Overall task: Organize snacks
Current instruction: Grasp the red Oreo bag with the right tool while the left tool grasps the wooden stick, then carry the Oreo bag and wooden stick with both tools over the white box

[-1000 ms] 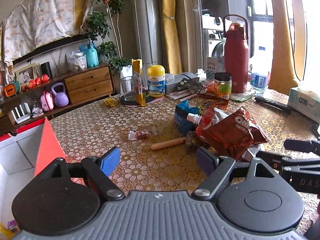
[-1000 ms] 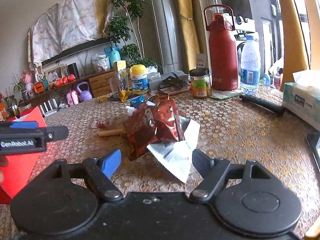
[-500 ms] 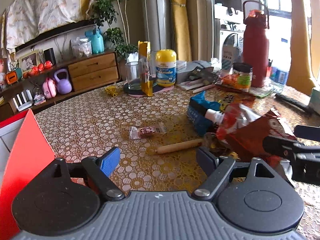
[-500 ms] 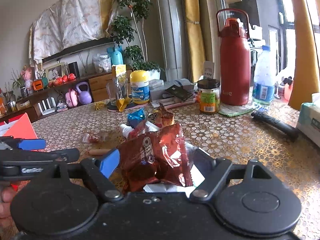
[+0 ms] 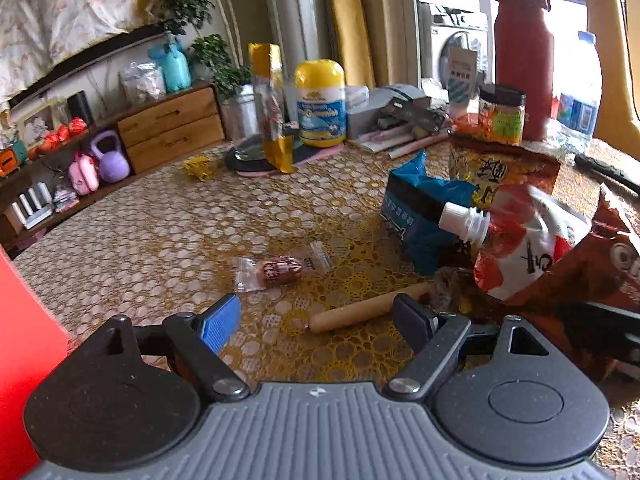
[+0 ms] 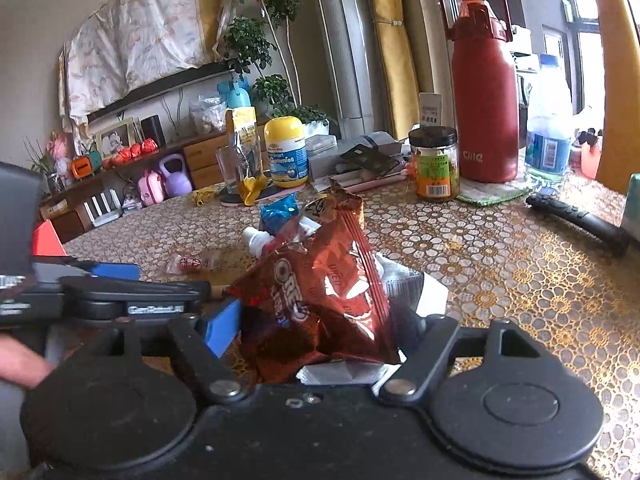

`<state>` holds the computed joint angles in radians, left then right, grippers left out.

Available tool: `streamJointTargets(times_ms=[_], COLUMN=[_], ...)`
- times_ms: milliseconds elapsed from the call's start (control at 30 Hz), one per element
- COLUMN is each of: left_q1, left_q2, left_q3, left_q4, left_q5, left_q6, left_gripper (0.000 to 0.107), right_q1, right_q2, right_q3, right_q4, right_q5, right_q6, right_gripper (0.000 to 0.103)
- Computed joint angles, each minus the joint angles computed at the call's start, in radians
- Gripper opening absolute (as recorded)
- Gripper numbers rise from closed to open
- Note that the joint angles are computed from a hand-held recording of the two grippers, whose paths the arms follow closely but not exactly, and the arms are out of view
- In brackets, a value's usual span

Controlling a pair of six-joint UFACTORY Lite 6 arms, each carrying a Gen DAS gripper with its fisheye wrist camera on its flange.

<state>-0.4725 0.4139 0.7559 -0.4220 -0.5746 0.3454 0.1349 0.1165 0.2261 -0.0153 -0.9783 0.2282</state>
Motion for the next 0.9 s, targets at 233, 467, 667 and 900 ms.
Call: streamJointTargets(times_ms=[233, 467, 667, 900], left_q1=[0.036, 0.063, 0.086, 0.039], left_q2=[0.078, 0.103, 0.106, 0.069], left_q3=[0.057, 0.092, 0.104, 0.043], left_q4=[0.151, 0.342, 0.5, 0.382], left_q5=[0.002, 0.013, 0.031, -0.003], left_q6=[-0.071, -0.194, -0.345, -0.247], left_gripper=[0.083, 0.059, 0.032, 0.015], right_q1=[-0.039, -0.07, -0.077, -0.069], right_q2=[-0.001, 0.008, 0.011, 0.003], right_q3=[-0.008, -0.012, -0.015, -0.023], right_q4=[-0.069, -0.113, -0.125, -0.112], right_q5=[-0.017, -0.038, -0.046, -0.044], right_q6=[0.055, 0.09, 0.103, 0.106], right_gripper=[0.07, 0.066, 0.065, 0.063])
